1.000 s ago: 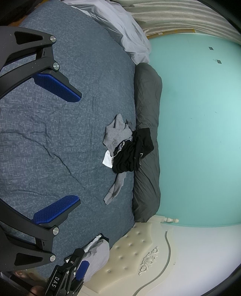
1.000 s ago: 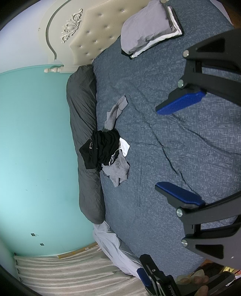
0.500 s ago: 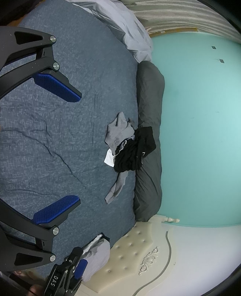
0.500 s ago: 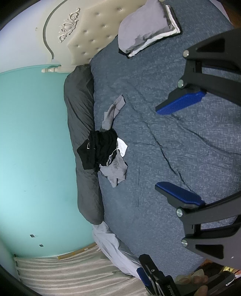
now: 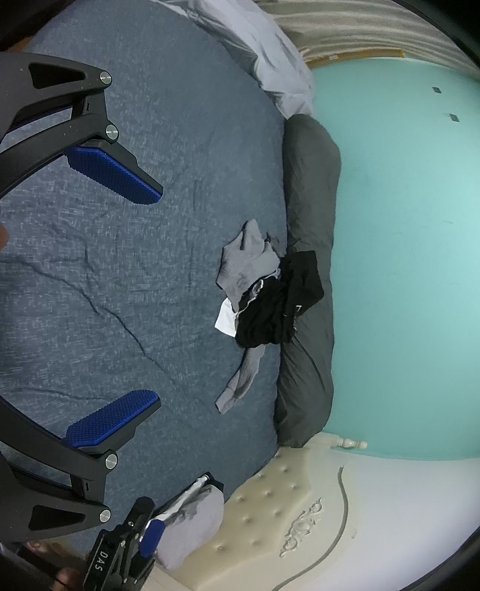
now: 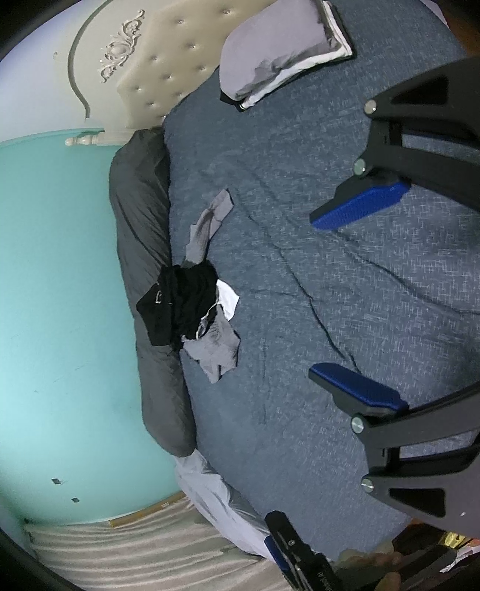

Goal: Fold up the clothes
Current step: 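Move the right tool toward the black hoodie on the clothes pile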

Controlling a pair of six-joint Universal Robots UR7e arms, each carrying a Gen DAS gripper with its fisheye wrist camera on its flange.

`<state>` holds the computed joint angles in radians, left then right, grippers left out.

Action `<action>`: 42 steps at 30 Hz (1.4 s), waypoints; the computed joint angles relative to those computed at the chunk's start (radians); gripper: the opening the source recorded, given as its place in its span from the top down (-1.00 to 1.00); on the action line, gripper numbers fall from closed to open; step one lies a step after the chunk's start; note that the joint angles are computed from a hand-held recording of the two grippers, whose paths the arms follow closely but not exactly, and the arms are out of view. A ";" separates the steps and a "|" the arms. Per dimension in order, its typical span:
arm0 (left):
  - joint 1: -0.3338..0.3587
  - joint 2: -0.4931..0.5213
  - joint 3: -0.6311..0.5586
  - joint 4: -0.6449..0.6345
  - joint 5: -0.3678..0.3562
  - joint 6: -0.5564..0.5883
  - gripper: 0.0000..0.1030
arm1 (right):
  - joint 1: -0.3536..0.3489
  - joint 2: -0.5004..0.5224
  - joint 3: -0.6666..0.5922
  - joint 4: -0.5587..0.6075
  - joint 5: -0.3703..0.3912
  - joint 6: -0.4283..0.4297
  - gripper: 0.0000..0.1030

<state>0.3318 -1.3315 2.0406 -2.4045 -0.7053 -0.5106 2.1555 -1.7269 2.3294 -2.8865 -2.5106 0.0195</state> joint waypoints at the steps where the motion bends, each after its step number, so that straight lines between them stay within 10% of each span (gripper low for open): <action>1: 0.012 0.008 -0.002 -0.017 -0.008 0.012 -0.99 | -0.013 0.007 -0.001 -0.009 0.007 -0.008 -0.47; 20: 0.315 0.209 -0.071 -0.382 -0.117 0.257 -0.99 | -0.280 0.271 -0.148 -0.229 0.140 -0.262 -0.47; 42: 0.502 0.427 -0.249 -0.550 -0.241 0.504 -0.99 | -0.438 0.612 -0.480 -0.305 0.229 -0.429 -0.47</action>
